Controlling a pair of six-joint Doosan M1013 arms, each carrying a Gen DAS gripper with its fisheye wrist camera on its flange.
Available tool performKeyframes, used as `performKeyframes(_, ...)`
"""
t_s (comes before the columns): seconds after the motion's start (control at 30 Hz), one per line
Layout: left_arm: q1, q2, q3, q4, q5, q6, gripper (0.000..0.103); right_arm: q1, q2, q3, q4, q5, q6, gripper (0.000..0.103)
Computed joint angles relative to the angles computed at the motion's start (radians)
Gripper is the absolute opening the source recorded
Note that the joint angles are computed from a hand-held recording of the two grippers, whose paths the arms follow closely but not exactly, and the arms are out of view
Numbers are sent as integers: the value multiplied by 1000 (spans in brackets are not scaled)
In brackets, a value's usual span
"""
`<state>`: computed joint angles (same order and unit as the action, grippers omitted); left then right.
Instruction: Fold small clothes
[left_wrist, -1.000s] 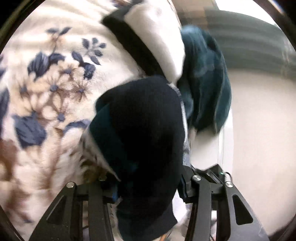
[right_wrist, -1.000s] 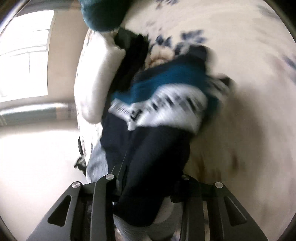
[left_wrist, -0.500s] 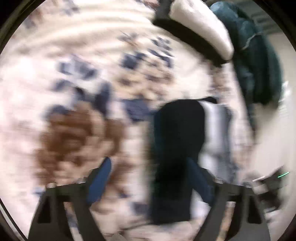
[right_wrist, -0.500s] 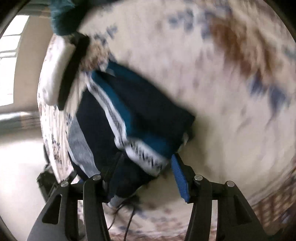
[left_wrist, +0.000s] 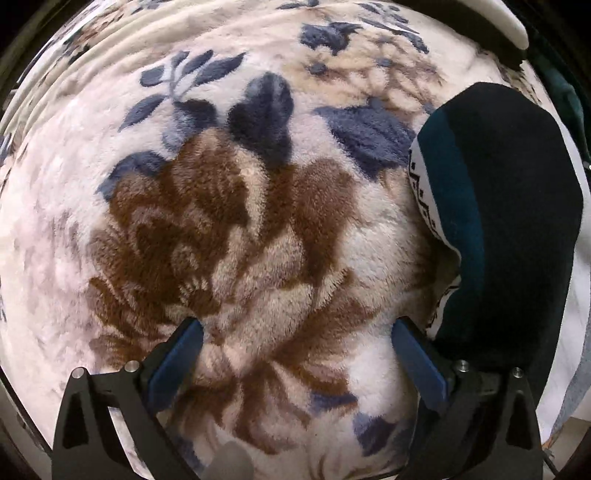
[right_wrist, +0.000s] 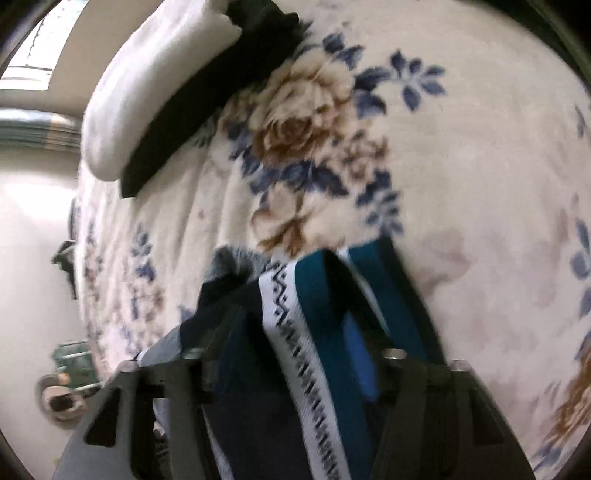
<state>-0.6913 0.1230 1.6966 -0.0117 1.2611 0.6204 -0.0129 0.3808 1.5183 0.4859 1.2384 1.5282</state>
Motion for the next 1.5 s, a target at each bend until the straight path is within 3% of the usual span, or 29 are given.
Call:
performKeyframes(0.1,18,24,-33,-30,2,-23,103,-12,-35,10,6,-82,31,5)
performKeyframes(0.23,40,-2,-50,-17,-100,-72,102,-21,-57,-11,-76,-164,110,5)
performKeyframes(0.33,69,9,-71,-70,-185,-27,101,-23,-29,-38,-87,-153,121,5)
performKeyframes(0.43,104,60,-106,-132,-229,37,97,-34,32,-85,-4,-7,87,7)
performKeyframes(0.5,126,82,-114,-215,-283,64,53,-39,36,-88,-16,49,105,26)
performKeyframes(0.53,143,87,-115,-281,-330,95,11,-50,19,-68,0,42,100,34)
performKeyframes(0.57,148,95,-121,-295,-339,107,5,-60,2,-45,10,39,98,45)
performKeyframes(0.67,138,115,-152,-224,-351,103,1,-84,-36,11,-46,85,125,48)
performKeyframes(0.77,141,130,-167,-225,-339,96,1,-110,-58,84,-60,143,149,49)
performKeyframes(0.87,142,116,-168,-200,-312,109,1,-139,-80,168,40,156,121,50)
performKeyframes(0.93,133,105,-165,-179,-301,125,1,-138,-113,203,44,102,101,32)
performKeyframes(0.97,131,108,-173,-172,-289,135,1,-137,-121,210,44,92,102,15)
performKeyframes(1.0,127,113,-186,-162,-273,149,1,-135,-132,215,29,69,117,11)
performKeyframes(1.1,117,138,-247,-146,-209,230,1,-135,-172,222,-29,-18,190,8)
performKeyframes(1.2,114,183,-340,-178,-143,333,3,-133,-162,207,-26,14,171,9)
performKeyframes(1.23,116,205,-376,-214,-130,387,7,-130,-158,202,-28,24,166,9)
performKeyframes(1.3,115,250,-447,-265,-106,491,30,-125,-142,184,-34,57,163,15)
performKeyframes(1.33,112,283,-495,-294,-80,558,65,-125,-140,181,-35,64,169,16)
performKeyframes(1.37,111,315,-535,-330,-60,615,82,-127,-143,185,-33,59,174,23)
performKeyframes(1.4,109,341,-567,-353,-38,653,82,-135,-148,191,-17,50,177,38)
performKeyframes(1.5,106,471,-707,-464,156,769,82,-155,-159,208,24,32,193,46)
